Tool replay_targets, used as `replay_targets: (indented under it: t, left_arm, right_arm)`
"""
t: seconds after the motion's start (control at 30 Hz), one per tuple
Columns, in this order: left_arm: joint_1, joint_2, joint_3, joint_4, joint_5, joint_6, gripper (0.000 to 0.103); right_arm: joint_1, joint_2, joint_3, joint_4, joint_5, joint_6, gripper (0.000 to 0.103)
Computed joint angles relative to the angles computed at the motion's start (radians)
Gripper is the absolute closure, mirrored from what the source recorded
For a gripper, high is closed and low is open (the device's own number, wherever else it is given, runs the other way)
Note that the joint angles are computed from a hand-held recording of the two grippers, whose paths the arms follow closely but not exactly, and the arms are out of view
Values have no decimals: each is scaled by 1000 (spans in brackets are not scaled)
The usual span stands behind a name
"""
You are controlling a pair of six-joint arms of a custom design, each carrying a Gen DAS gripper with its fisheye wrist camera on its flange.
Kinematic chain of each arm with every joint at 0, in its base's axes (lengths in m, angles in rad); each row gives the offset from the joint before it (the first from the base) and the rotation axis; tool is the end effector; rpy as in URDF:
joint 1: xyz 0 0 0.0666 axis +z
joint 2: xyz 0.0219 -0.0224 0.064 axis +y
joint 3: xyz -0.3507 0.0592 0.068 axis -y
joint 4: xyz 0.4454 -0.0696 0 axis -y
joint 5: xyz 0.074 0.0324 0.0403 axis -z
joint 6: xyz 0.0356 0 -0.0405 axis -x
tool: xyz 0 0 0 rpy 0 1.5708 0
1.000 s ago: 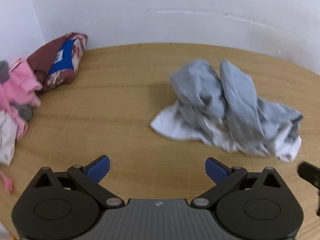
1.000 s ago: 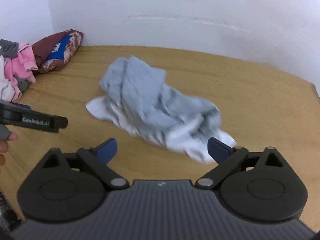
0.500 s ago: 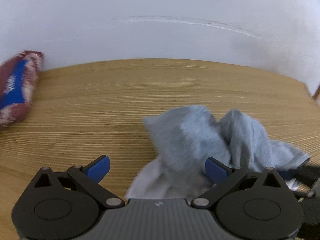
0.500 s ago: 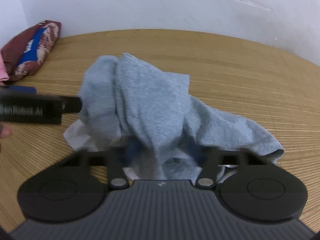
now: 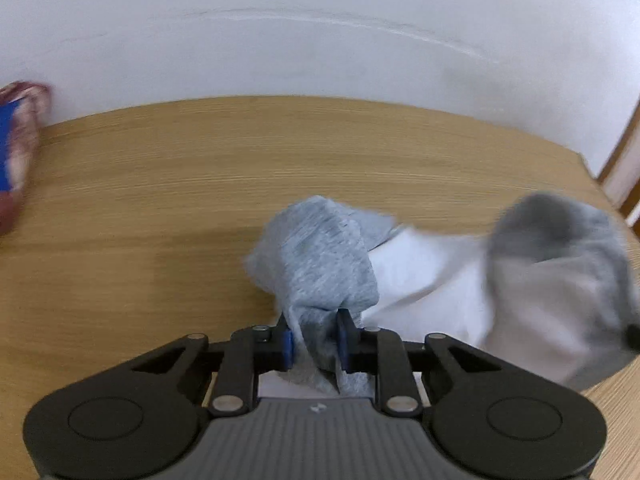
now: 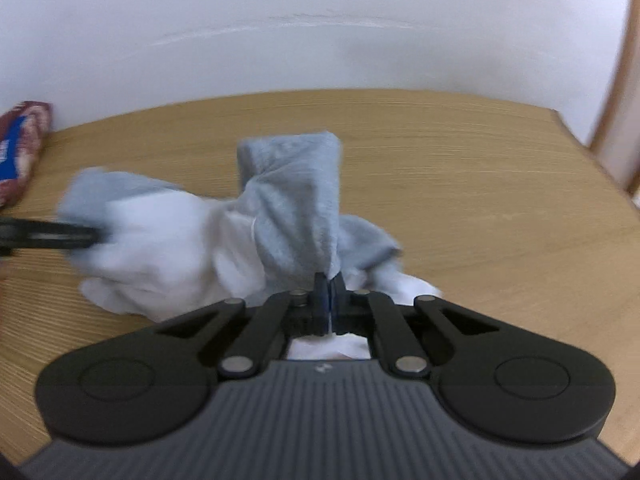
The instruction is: Fold clothes
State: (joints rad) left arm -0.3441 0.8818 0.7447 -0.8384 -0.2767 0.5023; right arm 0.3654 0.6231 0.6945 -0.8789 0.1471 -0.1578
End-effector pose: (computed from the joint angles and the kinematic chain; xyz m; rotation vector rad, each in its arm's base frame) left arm 0.3356 -0.1104 0.2939 -0.3028 2.4738 0.0024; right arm 0.2788 0.1007 0.3432 -0.1757 2.3619 0.0772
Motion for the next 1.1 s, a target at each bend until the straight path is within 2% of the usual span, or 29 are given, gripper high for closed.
replay_targets:
  t: [0.13, 0.2, 0.27, 0.33, 0.37, 0.4, 0.43, 0.47, 0.5, 0.6, 0.7, 0.73, 0.77, 0.8, 0.83, 0.87, 0.9, 0.93, 1.0, 1.03, 1.1]
  left_arm:
    - [-14, -95, -72, -167, -64, 76, 81]
    - [-18, -199, -128, -244, -40, 126, 80]
    - [-24, -302, -173, -290, -1, 151, 78]
    - [-47, -360, -191, -299, -9, 144, 69]
    - [-70, -363, -190, -287, -25, 143, 58]
    - [-47, -366, -190, -253, -15, 103, 46]
    - [-8, -369, -191, -215, 7, 51, 41]
    - [35, -345, -190, -152, 43, 0, 32]
    - [41, -317, -186, -98, 67, -14, 27]
    - [47, -172, -140, 23, 138, -7, 22]
    - [43, -6, -78, 89, 174, 37, 22]
    - [46, 37, -65, 100, 175, 51, 22]
    - [50, 75, -54, 111, 175, 63, 28]
    - [57, 93, -51, 130, 192, 77, 48]
    - [64, 103, -52, 152, 215, 92, 59]
    - [69, 95, -57, 168, 233, 106, 77]
    - [64, 65, -67, 173, 212, 104, 87]
    - [56, 30, -77, 174, 179, 95, 89]
    - [38, -92, -99, 144, 92, 65, 91]
    - [35, -161, -105, 117, 60, 51, 91]
    - [24, -288, -100, 54, -28, 18, 91]
  right_arm:
    - [-107, -47, -27, -135, -18, 29, 99]
    - [-158, -57, -37, -207, -60, 49, 98]
    - [-207, -60, -40, -287, -119, 86, 96]
    - [-235, -91, -49, -319, -138, 107, 95]
    - [-250, -112, -55, -322, -149, 116, 92]
    - [-266, -134, -60, -309, -162, 121, 79]
    - [-267, -147, -64, -286, -170, 116, 71]
    - [-260, -150, -65, -259, -172, 107, 56]
    - [-259, -157, -70, -234, -177, 106, 43]
    - [-246, -157, -99, -151, -181, 126, 38]
    - [-173, -69, -96, -82, -117, 96, 38]
    - [-158, -40, -96, -57, -102, 90, 38]
    - [-152, -10, -96, -30, -91, 91, 38]
    - [-139, 20, -97, -1, -77, 87, 38]
    - [-136, 42, -99, 21, -75, 92, 39]
    - [-142, 57, -99, 34, -87, 104, 44]
    - [-154, 70, -95, 41, -110, 119, 77]
    - [-167, 72, -86, 39, -150, 129, 93]
    - [-175, 52, -75, 39, -247, 130, 96]
    - [-186, 32, -63, 29, -322, 142, 96]
    - [-230, -28, -30, -16, -526, 186, 97]
